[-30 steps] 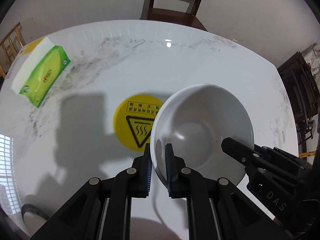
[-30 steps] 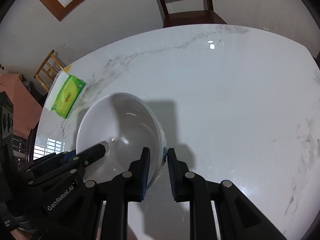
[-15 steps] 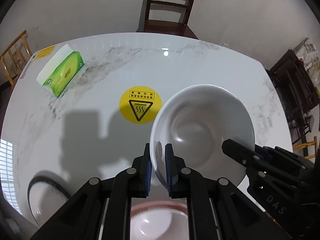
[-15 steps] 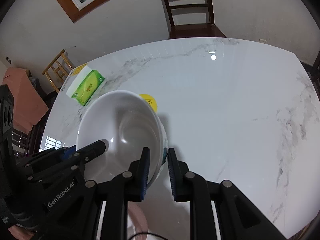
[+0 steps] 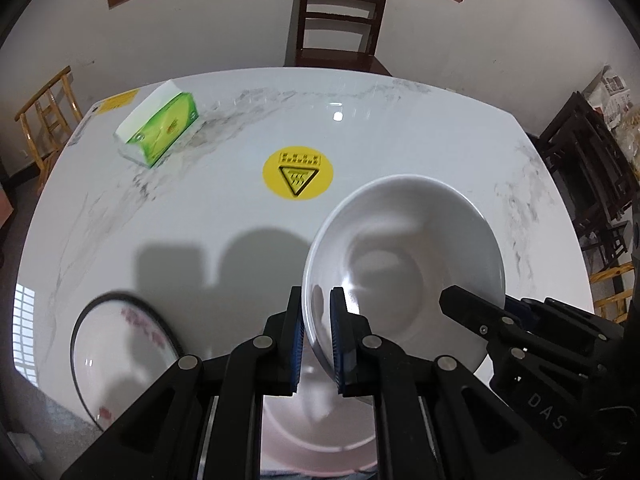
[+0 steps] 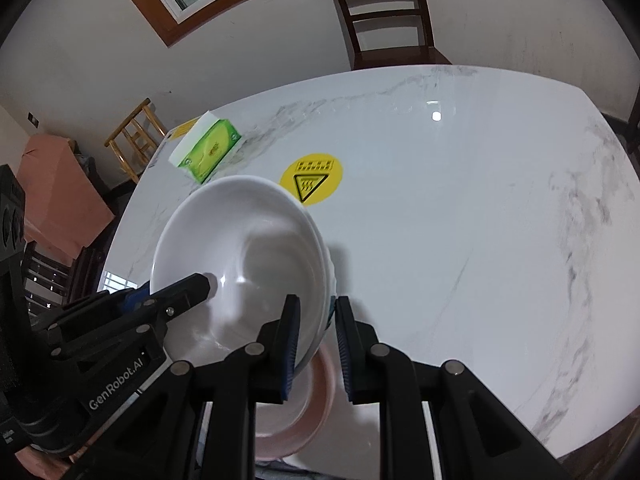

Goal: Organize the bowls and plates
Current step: 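Carry the small white bowl toward the pink bowl with the left gripper, then lower the small white bowl into the Rabbit bowl and open the left gripper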

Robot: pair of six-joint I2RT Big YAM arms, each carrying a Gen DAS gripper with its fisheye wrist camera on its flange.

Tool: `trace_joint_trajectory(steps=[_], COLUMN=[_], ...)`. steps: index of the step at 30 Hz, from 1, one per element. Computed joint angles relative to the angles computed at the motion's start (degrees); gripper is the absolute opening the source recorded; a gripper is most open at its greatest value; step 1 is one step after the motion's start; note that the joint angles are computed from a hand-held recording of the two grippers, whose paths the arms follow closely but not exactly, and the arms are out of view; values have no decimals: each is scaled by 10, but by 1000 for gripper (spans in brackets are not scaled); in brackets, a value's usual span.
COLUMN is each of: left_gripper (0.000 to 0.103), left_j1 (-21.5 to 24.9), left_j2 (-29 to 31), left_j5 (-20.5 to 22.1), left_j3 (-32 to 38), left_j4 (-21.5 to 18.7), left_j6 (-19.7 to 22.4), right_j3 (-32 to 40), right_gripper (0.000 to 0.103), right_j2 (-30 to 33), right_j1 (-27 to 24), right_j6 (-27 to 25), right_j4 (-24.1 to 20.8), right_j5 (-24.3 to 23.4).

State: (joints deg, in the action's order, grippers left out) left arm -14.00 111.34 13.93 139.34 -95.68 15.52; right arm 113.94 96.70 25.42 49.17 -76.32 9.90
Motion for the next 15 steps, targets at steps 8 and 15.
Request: trace_joint_trajectory(steps=[8,15], left_gripper=[10,10], left_j1=[25,35], left_j2=[-59,-90], left_j5=[13,6], left_j3=[-93,-152], left_j4=[19,32], left_j6=[14,22], right_j3=[-26,-30], right_gripper=[19,19], right_j2=[-16,-14], right_j1=[40,62], right_j6=[22,24], right_j4=[0,-15], right_j5=[9,17])
